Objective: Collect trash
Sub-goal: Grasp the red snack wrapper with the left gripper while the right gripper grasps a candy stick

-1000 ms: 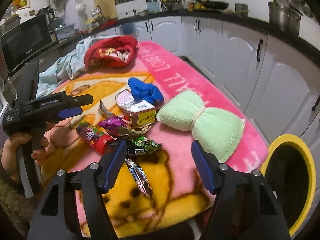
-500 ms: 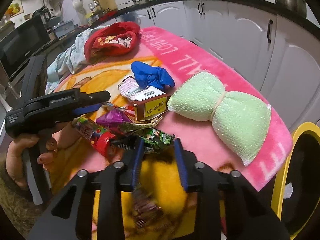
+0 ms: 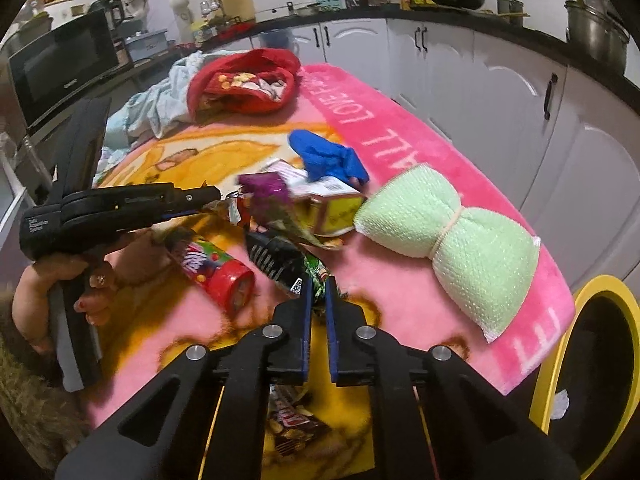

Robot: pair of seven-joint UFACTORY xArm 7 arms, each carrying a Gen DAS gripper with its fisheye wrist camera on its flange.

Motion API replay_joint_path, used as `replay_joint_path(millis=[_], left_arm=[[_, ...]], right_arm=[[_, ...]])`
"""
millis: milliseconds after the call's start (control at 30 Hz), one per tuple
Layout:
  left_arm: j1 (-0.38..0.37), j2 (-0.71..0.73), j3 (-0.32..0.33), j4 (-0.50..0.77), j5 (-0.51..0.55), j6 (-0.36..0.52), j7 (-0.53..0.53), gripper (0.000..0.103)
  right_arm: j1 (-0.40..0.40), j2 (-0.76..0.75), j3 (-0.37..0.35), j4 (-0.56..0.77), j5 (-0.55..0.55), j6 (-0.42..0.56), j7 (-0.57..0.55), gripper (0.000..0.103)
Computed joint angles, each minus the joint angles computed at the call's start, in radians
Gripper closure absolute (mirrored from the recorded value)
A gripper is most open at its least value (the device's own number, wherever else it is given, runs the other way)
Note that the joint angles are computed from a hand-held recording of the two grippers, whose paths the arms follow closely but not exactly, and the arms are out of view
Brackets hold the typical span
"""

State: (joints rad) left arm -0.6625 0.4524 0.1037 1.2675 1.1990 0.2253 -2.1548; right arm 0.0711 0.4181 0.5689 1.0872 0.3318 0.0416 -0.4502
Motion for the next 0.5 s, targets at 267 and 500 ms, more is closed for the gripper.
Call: replay_joint_path(millis=[267, 500], left_arm=[[0.002, -0.095, -0.036, -0.061, 0.126, 0.101, -0.099, 0.091], [0.045, -0.166, -0.123, -0.097, 0.163, 0.212, -0.105, 0.091]], right_arm=[[-0.119, -0.030, 0.152, -0.027, 0.090, 0.018, -0.118, 0.098], [-0.194, -0.074, 0.261, -0.055, 0.238, 0.005, -0.249, 0.098]])
